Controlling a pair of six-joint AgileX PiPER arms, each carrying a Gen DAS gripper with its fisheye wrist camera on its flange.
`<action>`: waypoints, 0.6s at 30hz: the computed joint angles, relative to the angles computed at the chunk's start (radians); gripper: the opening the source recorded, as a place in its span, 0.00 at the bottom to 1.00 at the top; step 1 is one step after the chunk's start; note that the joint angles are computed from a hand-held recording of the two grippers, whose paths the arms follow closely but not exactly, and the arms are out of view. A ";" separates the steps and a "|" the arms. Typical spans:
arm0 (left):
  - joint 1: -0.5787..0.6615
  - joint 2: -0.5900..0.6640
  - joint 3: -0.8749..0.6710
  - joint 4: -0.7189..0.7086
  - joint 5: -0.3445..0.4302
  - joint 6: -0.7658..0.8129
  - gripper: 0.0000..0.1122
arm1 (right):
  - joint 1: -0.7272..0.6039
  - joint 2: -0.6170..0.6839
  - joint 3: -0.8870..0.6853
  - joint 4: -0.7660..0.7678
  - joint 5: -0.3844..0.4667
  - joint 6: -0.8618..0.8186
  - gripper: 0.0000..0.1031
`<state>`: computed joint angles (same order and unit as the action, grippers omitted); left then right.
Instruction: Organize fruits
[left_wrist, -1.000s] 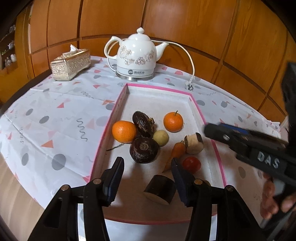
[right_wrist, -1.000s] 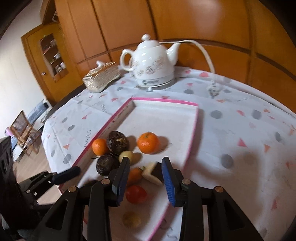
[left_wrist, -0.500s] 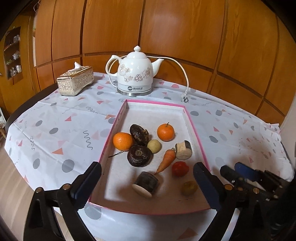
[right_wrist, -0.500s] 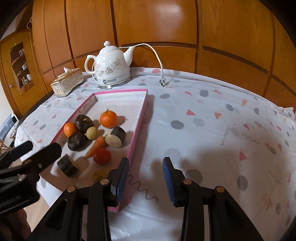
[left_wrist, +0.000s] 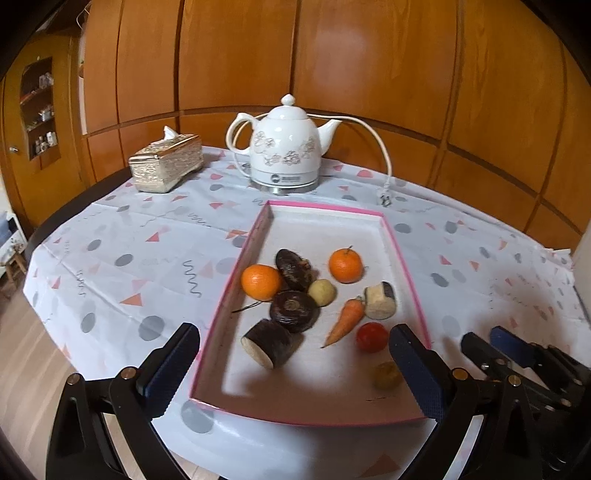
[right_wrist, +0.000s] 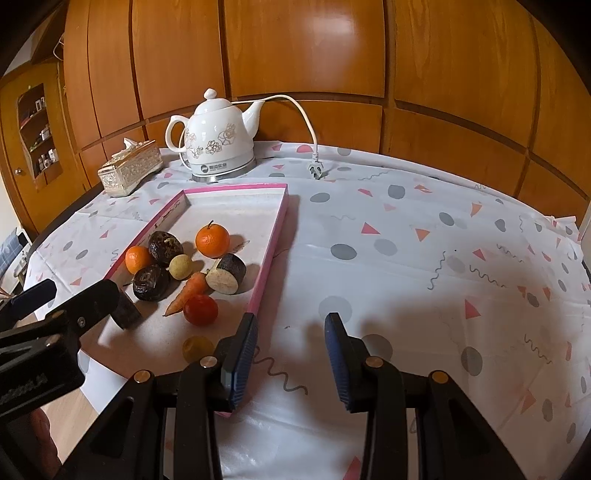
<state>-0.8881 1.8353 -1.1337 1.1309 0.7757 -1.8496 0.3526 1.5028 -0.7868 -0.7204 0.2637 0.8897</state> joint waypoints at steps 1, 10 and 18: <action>0.001 0.000 0.002 0.002 0.005 -0.003 0.92 | 0.000 0.000 0.000 -0.001 0.000 0.001 0.37; -0.002 -0.010 0.021 0.028 0.011 -0.041 0.92 | 0.008 -0.009 0.006 -0.028 -0.001 0.021 0.37; -0.012 -0.012 0.018 0.032 0.020 -0.040 0.92 | 0.011 -0.010 0.006 -0.038 0.001 0.029 0.37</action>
